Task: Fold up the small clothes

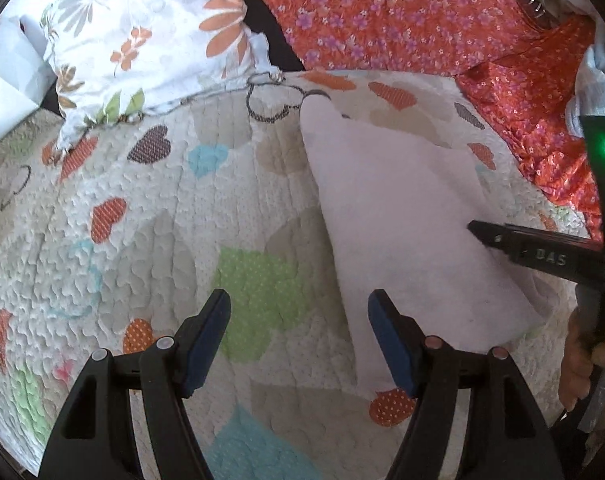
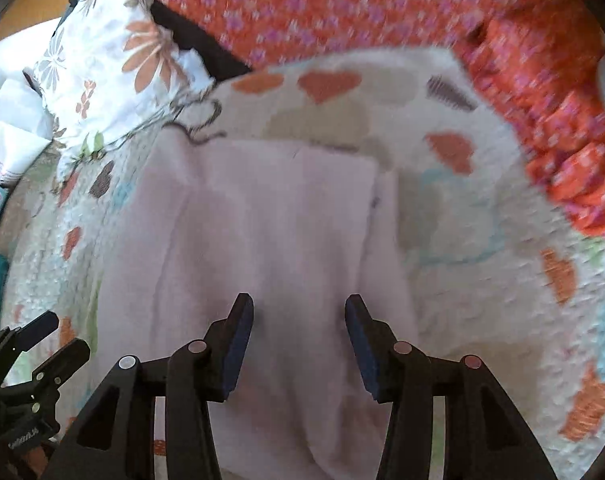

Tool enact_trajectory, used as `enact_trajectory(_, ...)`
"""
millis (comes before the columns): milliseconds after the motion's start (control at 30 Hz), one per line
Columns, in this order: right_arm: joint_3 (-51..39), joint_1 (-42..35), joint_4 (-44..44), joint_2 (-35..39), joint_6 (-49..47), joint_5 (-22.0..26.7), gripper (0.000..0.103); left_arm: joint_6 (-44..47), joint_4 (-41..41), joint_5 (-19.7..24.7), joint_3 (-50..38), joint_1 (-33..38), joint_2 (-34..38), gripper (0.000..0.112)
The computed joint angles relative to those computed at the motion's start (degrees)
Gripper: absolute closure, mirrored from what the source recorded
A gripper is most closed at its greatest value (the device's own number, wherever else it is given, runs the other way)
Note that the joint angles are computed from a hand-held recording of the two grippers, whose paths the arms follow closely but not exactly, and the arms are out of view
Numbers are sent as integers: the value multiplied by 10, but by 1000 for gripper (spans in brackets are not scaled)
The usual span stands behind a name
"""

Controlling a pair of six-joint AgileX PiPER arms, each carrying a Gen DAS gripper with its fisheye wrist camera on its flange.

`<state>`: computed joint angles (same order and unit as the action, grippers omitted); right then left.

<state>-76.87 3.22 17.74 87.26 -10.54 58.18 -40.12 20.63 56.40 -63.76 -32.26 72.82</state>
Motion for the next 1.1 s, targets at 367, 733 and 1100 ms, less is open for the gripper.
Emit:
enact_trajectory(367,-17,-22,-14,-4,21,-21,96,-4,-1,-12,5,-2,25,40)
enact_trajectory(733,-18,1,-106,2,84,-29,96,-17,21,-4,2,-23,49,36)
enact_trajectory(1100,-7,-15,-124,-38,98,-52,71,-36,52,33,-6,-24,46,35)
